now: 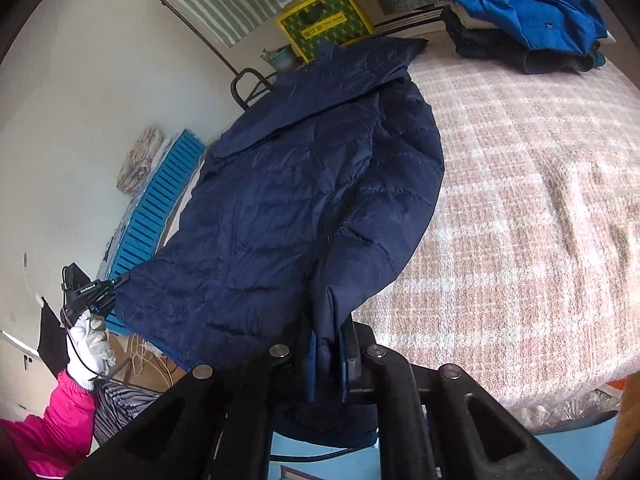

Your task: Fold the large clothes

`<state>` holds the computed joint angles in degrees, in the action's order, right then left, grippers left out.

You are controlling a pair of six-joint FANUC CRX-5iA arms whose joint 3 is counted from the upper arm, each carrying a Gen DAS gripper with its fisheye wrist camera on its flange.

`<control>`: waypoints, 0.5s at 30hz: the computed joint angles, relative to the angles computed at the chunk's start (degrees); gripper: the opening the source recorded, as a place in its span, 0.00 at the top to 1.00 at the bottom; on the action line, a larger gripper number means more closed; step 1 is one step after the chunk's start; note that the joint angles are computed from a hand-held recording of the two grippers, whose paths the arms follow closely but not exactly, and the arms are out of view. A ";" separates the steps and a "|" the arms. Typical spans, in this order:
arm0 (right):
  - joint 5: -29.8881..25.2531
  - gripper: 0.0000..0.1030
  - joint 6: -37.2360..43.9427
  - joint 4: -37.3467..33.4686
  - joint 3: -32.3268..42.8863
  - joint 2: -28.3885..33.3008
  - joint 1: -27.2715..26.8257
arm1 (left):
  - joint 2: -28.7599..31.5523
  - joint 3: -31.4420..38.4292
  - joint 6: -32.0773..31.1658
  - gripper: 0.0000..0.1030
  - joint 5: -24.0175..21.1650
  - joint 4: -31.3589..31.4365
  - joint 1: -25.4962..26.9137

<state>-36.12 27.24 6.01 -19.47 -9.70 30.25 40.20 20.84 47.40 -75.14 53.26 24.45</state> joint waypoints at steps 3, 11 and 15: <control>0.84 0.94 -3.20 2.79 -0.82 -0.20 0.65 | -0.34 0.40 -0.31 0.99 1.72 -1.70 -0.77; -7.55 0.94 0.40 0.19 1.98 2.45 0.74 | 4.76 6.30 6.86 0.95 -0.88 -11.53 -0.51; -9.54 0.93 1.96 -0.91 2.86 3.29 0.33 | 7.12 9.74 12.15 0.48 -0.82 -16.50 -0.47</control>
